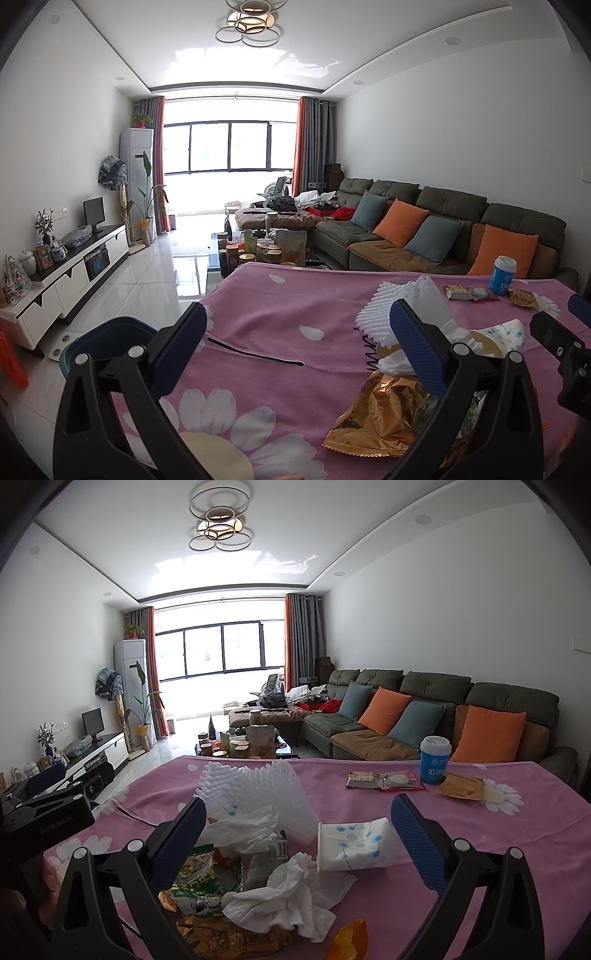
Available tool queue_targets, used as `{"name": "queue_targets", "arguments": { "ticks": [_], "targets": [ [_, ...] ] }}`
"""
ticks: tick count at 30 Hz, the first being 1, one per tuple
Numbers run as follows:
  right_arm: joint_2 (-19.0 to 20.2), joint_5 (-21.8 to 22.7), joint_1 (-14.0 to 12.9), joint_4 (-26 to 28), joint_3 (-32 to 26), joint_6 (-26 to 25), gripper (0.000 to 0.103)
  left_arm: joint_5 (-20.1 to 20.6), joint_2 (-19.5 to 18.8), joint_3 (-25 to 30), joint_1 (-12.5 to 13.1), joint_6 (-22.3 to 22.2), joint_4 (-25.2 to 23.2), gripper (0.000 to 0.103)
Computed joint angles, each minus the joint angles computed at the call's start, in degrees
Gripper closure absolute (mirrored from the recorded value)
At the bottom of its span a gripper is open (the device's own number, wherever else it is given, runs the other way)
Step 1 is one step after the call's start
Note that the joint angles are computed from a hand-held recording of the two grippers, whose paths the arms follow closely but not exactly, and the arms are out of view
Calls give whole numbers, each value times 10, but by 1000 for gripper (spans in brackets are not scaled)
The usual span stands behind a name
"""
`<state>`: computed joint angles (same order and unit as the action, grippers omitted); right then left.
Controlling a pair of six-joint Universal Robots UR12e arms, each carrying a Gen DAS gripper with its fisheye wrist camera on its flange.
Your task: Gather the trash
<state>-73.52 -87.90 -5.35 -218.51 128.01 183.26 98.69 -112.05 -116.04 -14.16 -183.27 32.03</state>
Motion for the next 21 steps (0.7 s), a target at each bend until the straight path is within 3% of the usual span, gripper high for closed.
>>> {"name": "queue_targets", "arguments": {
  "ticks": [21],
  "targets": [
    [1,16,-4,12,-4,-6,6,-8,-2,0,3,-1,-5,5]
  ]
}}
